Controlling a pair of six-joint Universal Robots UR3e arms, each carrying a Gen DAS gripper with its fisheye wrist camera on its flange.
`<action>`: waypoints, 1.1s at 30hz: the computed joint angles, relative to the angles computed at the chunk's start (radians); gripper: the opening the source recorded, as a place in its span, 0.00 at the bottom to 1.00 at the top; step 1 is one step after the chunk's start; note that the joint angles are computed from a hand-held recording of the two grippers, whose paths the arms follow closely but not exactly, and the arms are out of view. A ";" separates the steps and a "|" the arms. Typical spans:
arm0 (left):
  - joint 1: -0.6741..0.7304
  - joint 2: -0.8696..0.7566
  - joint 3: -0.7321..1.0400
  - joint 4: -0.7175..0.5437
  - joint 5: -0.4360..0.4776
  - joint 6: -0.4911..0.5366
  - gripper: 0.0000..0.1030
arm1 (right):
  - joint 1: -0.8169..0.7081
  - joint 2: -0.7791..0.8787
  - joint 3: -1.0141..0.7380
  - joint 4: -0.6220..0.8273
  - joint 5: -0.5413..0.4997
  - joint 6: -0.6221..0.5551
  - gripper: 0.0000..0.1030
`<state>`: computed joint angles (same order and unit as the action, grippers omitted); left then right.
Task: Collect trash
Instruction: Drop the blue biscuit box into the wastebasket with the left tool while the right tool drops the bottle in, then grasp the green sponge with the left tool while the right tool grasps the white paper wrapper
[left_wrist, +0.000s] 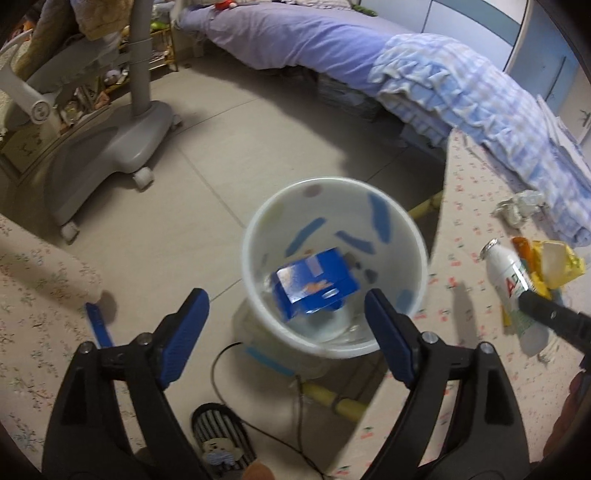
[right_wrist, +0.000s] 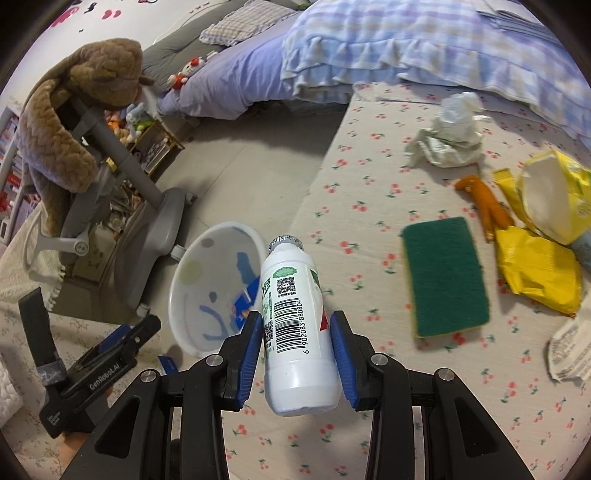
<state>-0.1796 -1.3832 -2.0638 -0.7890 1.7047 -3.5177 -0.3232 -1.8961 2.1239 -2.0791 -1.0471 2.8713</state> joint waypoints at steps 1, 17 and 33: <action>0.011 0.010 -0.008 -0.006 0.003 0.007 0.88 | 0.025 0.019 -0.004 -0.027 -0.005 0.020 0.38; 0.136 0.118 -0.075 -0.070 -0.022 0.061 0.94 | 0.298 0.346 -0.101 -0.362 -0.052 0.225 0.38; 0.133 0.124 -0.070 -0.082 -0.073 0.071 0.94 | 0.227 0.178 -0.032 -0.301 -0.092 0.158 0.65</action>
<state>-0.0464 -1.2593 -2.1337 -0.8710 1.6321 -3.4469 -0.0966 -1.7182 2.0922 -2.3804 -1.1391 3.0293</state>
